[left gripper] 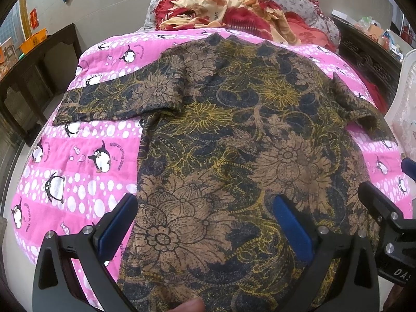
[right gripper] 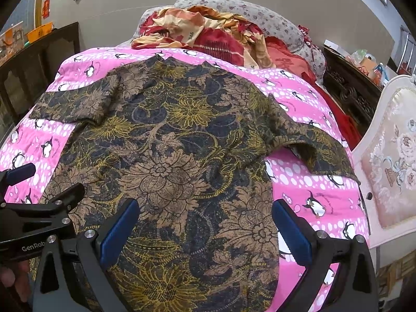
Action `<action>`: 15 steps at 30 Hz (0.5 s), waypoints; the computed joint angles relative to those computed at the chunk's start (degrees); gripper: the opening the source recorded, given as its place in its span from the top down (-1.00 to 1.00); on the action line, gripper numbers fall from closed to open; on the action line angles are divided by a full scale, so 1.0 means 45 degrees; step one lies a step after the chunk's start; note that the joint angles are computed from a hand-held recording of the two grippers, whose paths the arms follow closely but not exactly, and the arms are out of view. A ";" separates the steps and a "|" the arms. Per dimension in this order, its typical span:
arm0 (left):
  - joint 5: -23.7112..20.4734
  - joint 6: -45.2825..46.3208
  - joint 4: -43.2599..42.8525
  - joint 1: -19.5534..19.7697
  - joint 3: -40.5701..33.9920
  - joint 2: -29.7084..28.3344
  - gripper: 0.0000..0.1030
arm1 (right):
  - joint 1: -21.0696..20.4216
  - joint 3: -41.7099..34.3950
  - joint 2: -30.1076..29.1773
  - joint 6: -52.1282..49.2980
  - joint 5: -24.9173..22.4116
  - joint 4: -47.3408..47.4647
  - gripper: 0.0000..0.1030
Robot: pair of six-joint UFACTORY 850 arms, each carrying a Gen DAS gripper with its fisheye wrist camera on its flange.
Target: Fold small clothes
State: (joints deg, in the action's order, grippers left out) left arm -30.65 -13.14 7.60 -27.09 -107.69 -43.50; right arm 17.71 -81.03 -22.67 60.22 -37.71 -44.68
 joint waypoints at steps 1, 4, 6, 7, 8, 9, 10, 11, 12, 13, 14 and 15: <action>0.0001 0.0018 -0.0034 -0.0002 0.0025 -0.0005 -1.00 | 0.0010 0.0015 -0.0001 -0.0027 -0.0023 -0.0007 -1.00; -0.0091 0.0106 -0.0147 0.0015 -0.0109 -0.0117 -1.00 | -0.0015 -0.0077 -0.0080 -0.0182 -0.0047 0.0158 -1.00; -0.0185 0.0153 -0.0278 0.0053 -0.0223 -0.0243 -1.00 | -0.0021 -0.0073 -0.0111 -0.0255 -0.0031 0.0160 -1.00; -0.0222 0.0228 -0.0388 0.0098 -0.0337 -0.0351 -1.00 | -0.0046 -0.0145 -0.0176 -0.0376 -0.0019 0.0218 -1.00; -0.0224 0.0174 -0.0369 0.0152 -0.0472 -0.0475 -1.00 | -0.0114 -0.0211 -0.0265 -0.0607 0.0039 0.0354 -1.00; -0.0212 0.0063 -0.0263 0.0209 -0.0622 -0.0606 -1.00 | -0.0171 -0.0323 -0.0366 -0.0812 0.0056 0.0526 -1.00; -0.0173 -0.0188 0.0079 0.0284 -0.0925 -0.0883 -1.00 | -0.0277 -0.0344 -0.0462 -0.0843 0.0237 0.0499 -1.00; -0.0199 -0.0256 0.0329 0.0340 -0.1219 -0.1128 -1.00 | -0.0374 -0.0377 -0.0558 -0.0890 0.0429 0.0520 -1.00; -0.0228 -0.0332 0.0689 0.0409 -0.1605 -0.1437 -1.00 | -0.0571 -0.0574 -0.0832 -0.1282 0.0629 0.0867 -1.00; -0.0195 -0.0612 0.1318 0.0507 -0.2134 -0.1866 -1.00 | -0.0714 -0.0705 -0.1043 -0.1476 0.0870 0.0992 -1.00; -0.0315 -0.0631 0.1468 0.0611 -0.2667 -0.2234 -1.00 | -0.0875 -0.0766 -0.1217 -0.1639 0.1274 0.1031 -1.00; -0.0462 -0.0345 0.1242 0.0763 -0.3338 -0.2694 -1.00 | -0.0942 -0.0900 -0.1385 -0.1696 0.1374 0.0976 -1.00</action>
State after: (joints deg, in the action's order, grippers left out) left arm -32.73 -14.69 13.19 -23.65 -122.71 -55.63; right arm 13.47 -85.08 -28.90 52.59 -31.52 -40.29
